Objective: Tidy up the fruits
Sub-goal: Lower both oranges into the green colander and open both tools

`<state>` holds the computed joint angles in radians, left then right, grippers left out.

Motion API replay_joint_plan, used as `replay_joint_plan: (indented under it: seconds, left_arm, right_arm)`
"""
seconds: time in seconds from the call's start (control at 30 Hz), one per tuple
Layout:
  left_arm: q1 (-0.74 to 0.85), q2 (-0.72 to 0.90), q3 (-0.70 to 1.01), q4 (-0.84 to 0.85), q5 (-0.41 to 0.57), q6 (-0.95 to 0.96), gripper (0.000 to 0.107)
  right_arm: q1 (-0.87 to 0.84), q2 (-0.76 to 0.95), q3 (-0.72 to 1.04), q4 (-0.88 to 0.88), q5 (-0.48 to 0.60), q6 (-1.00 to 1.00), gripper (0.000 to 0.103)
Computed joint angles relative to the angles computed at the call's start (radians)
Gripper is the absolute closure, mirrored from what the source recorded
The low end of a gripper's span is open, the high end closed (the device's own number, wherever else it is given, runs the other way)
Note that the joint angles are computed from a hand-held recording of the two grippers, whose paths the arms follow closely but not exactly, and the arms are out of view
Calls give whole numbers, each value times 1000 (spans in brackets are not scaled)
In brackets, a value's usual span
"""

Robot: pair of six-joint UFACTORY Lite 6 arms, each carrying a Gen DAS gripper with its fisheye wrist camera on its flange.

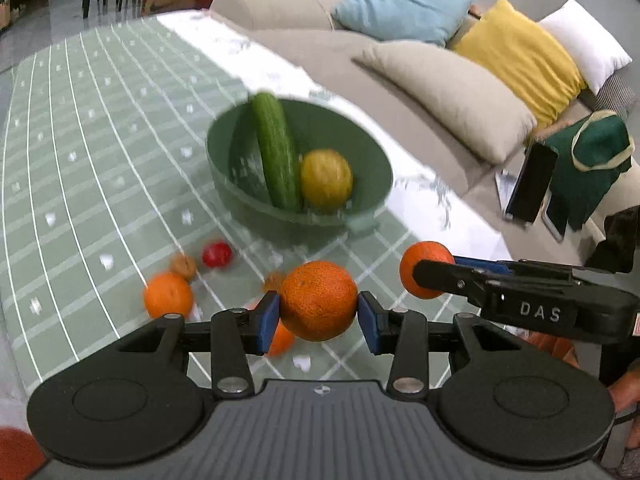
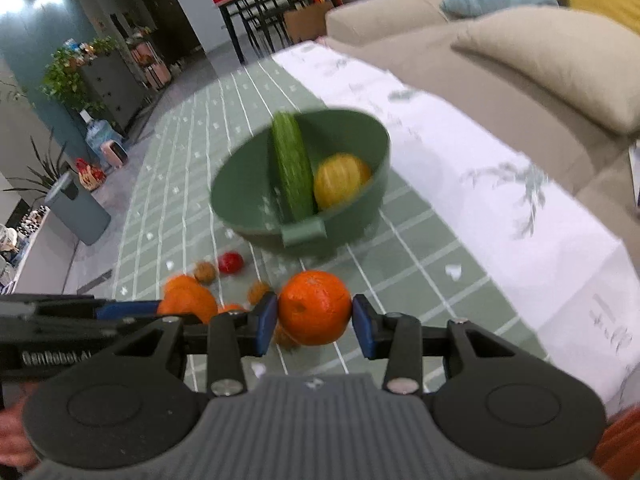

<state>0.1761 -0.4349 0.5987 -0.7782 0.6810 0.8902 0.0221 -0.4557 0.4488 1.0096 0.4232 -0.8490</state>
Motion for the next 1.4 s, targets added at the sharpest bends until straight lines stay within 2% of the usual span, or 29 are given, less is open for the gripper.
replay_joint_plan:
  seconds: [0.17, 0.43, 0.57, 0.8, 1.03, 1.17, 1.4]
  left_arm:
    - [-34, 133, 200, 30, 14, -44, 59]
    - [-103, 458, 541, 148, 54, -172, 59]
    - [-122, 664, 716, 221, 117, -257, 59]
    - [-158, 925, 935, 348, 179, -373, 59]
    - [-200, 1052, 1052, 447, 195, -437, 59]
    - [-235, 1107, 1114, 540, 212, -495, 59]
    - [-254, 1160, 1165, 578, 223, -516, 59]
  right_arm:
    - [24, 93, 147, -11, -1, -27, 66]
    - [103, 421, 482, -197, -30, 35, 66]
    - [97, 605, 647, -262, 34, 67, 66]
    - [112, 890, 905, -423, 148, 188, 66]
    - [137, 998, 1011, -550, 201, 272, 66]
    - [138, 1049, 1066, -584, 233, 285, 66]
    - [132, 1089, 1109, -587, 260, 274, 65]
